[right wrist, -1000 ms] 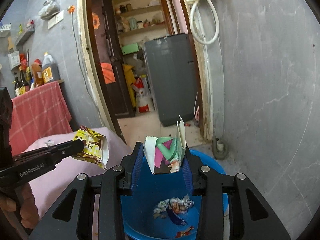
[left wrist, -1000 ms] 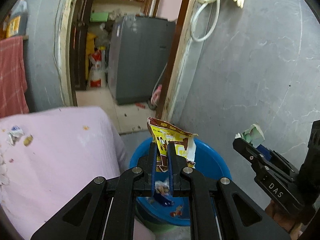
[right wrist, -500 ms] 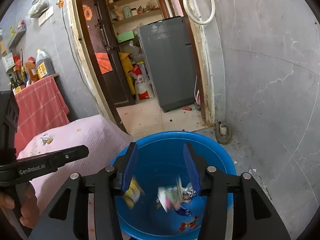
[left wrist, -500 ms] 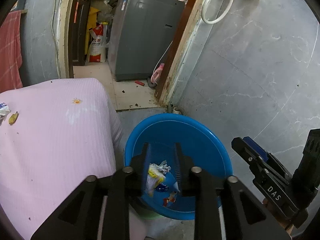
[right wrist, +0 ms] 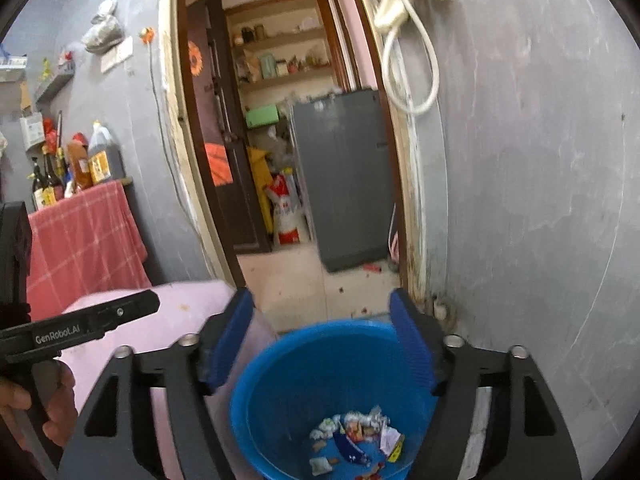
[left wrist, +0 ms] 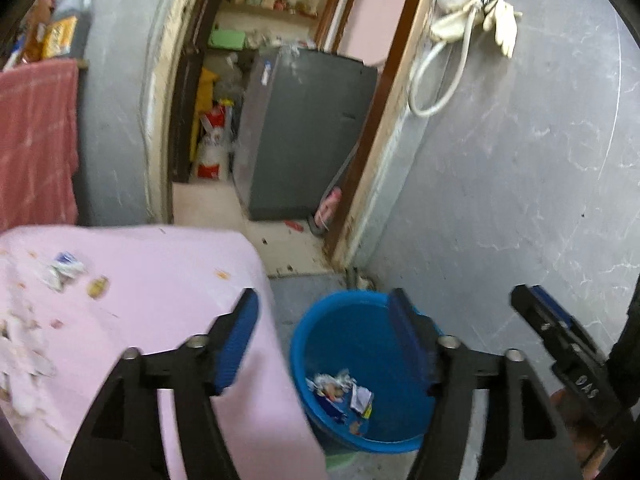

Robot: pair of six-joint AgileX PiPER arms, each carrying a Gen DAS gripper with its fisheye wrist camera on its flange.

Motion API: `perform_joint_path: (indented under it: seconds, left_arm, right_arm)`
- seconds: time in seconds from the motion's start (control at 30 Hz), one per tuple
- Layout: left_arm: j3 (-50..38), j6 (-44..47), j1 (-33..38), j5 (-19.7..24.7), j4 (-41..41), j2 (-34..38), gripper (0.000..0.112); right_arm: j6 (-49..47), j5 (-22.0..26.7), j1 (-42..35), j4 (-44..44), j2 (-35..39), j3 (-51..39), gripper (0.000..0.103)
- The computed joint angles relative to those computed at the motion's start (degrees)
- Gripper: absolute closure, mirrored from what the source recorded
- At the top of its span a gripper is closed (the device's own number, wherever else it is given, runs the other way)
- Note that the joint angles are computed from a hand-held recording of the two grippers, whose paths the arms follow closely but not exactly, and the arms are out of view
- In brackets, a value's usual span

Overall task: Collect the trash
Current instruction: 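Move both open tools back over the remaining trash on the bed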

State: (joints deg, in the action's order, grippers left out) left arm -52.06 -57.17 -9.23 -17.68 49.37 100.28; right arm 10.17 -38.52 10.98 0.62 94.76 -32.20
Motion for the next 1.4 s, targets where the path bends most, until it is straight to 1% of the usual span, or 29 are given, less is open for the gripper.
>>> perform_joint_path:
  seconds: [0.07, 0.13, 0.17, 0.23, 0.3, 0.37, 0.43, 0.53, 0.63, 0.77, 0.87, 0.97, 1.1, 1.23, 1.4]
  left_arm:
    - [1.83, 3.74, 1.37, -0.99, -3.26, -2.21, 0.026]
    - [4.12, 9.81, 2.33, -1.56, -9.30, -4.87, 0.018]
    - [5.64, 13.43, 3.12, -2.28, -12.76, -6.44, 0.015]
    - [7.71, 16.97, 4.75, -3.65, -15.81, -8.83, 0.013]
    - [9.77, 18.36, 6.56, -4.96, -16.80, -11.08, 0.012]
    - [11.39, 16.55, 9.52, -6.41, -14.42, -13.18, 0.011]
    - [12.32, 13.33, 12.13, -7.08, -10.78, -15.09, 0.011]
    - [13.56, 8.95, 16.50, -7.46, -5.38, -18.18, 0.011]
    - [14.25, 6.73, 20.87, -7.79, -1.67, -20.44, 0.011]
    - [16.15, 3.87, 27.79, -10.06, 4.23, -23.00, 0.011]
    - [17.14, 4.15, 32.93, -12.21, 6.34, -23.34, 0.011]
    - [17.41, 5.06, 37.72, -14.27, 7.84, -22.54, 0.011]
    - [18.39, 8.65, 43.93, -17.94, 8.09, -20.61, 0.011]
    - [17.90, 11.72, 48.50, -19.83, 7.94, -16.95, 0.011]
    - [16.46, 15.85, 51.33, -20.92, 7.22, -10.35, 0.011]
  right_arm:
    - [-2.01, 0.01, 1.83, 2.61, -2.17, 0.32, 0.021]
    - [-3.43, -0.23, 3.44, 4.48, -3.77, 0.62, 0.014]
    - [-4.63, -0.39, 4.64, 5.99, -4.69, 0.71, 0.012]
    - [-6.98, -0.98, 6.90, 9.05, -5.87, 0.75, 0.001]
    - [-9.20, -1.66, 9.56, 11.82, -7.17, 0.78, 0.000]
    - [-11.62, -1.15, 11.86, 14.68, -7.90, -0.09, 0.000]
    - [-13.00, -1.29, 13.61, 16.28, -8.54, -0.35, 0.000]
    - [-17.27, -1.15, 17.66, 21.00, -8.63, -2.22, 0.000]
    - [-19.78, -1.55, 20.85, 23.86, -7.95, -3.84, 0.000]
    - [-23.88, -2.91, 26.11, 28.87, -5.19, -7.23, 0.000]
    - [-28.01, -3.28, 29.72, 33.35, -2.24, -10.29, 0.000]
    - [-29.13, -3.01, 32.31, 34.18, 1.01, -13.20, 0.000]
    - [-31.11, -3.05, 35.21, 35.21, 5.48, -17.20, 0.000]
    - [-31.40, -2.71, 36.81, 34.95, 8.88, -20.15, 0.000]
    - [-32.61, 0.95, 36.66, 33.05, 14.31, -25.53, 0.000]
